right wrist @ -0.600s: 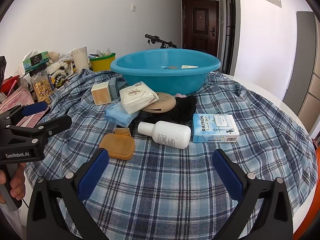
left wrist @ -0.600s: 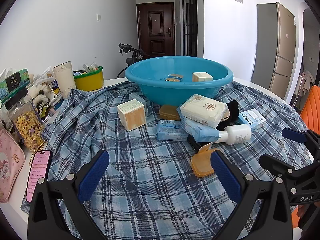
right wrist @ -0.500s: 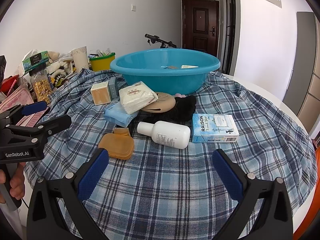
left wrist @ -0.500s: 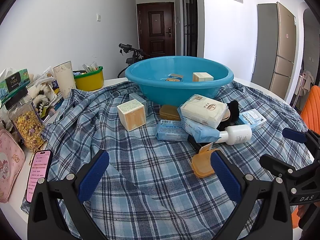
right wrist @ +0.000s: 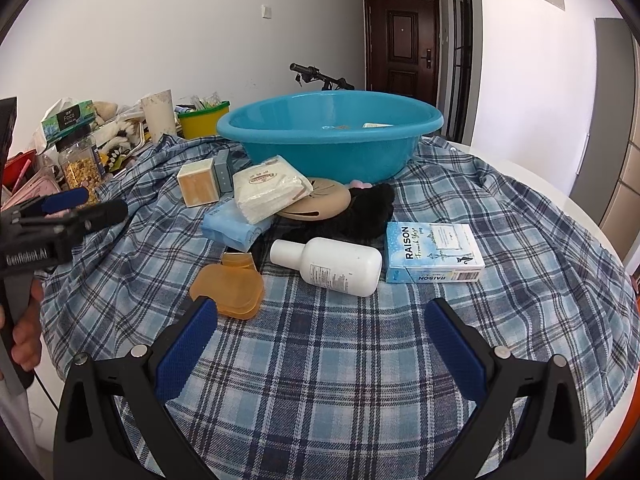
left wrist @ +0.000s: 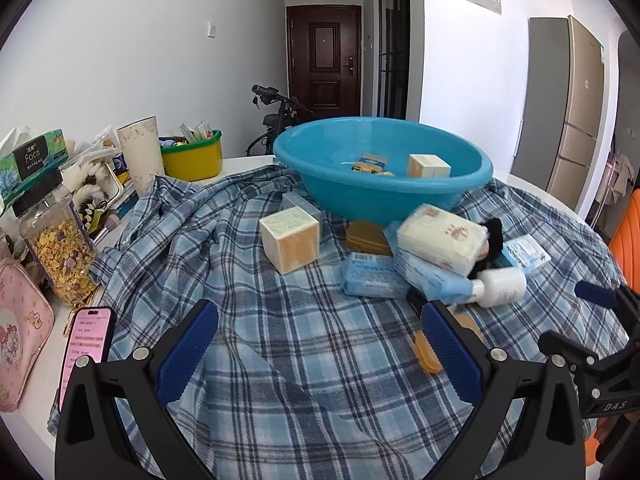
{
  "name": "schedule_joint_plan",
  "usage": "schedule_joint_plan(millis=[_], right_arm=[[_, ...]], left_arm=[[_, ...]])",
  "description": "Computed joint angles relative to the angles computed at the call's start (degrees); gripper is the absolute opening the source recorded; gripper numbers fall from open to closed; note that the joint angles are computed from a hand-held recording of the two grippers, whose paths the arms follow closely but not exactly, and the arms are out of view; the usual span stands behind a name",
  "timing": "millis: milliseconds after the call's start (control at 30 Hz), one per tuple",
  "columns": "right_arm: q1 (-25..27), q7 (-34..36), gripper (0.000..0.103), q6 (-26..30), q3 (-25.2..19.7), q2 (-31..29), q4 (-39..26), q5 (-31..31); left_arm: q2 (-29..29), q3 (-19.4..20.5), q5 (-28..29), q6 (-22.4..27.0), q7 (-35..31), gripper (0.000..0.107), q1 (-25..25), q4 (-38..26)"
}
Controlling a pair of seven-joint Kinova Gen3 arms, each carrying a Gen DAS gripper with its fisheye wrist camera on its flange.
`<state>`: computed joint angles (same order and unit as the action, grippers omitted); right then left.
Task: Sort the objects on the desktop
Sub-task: 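Grasp the cream soap box with the left gripper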
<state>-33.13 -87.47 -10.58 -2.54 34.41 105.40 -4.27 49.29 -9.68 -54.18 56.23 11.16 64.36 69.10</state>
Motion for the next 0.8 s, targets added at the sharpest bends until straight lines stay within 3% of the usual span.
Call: schedule_joint_plan(millis=[367,800], right_arm=[[3.07,-0.98,0.103,1.80,-2.17,1.77,-2.35,1.56],[6.76,-2.69,0.103,5.04,-4.41,4.22,-6.41,3.67]], left_arm=[[1.53,-0.01,2.31,1.50,-6.31,0.103,-5.67,-4.71],[8.32,-0.31,11.64,1.84,-21.43,0.103,-13.17,-16.84]])
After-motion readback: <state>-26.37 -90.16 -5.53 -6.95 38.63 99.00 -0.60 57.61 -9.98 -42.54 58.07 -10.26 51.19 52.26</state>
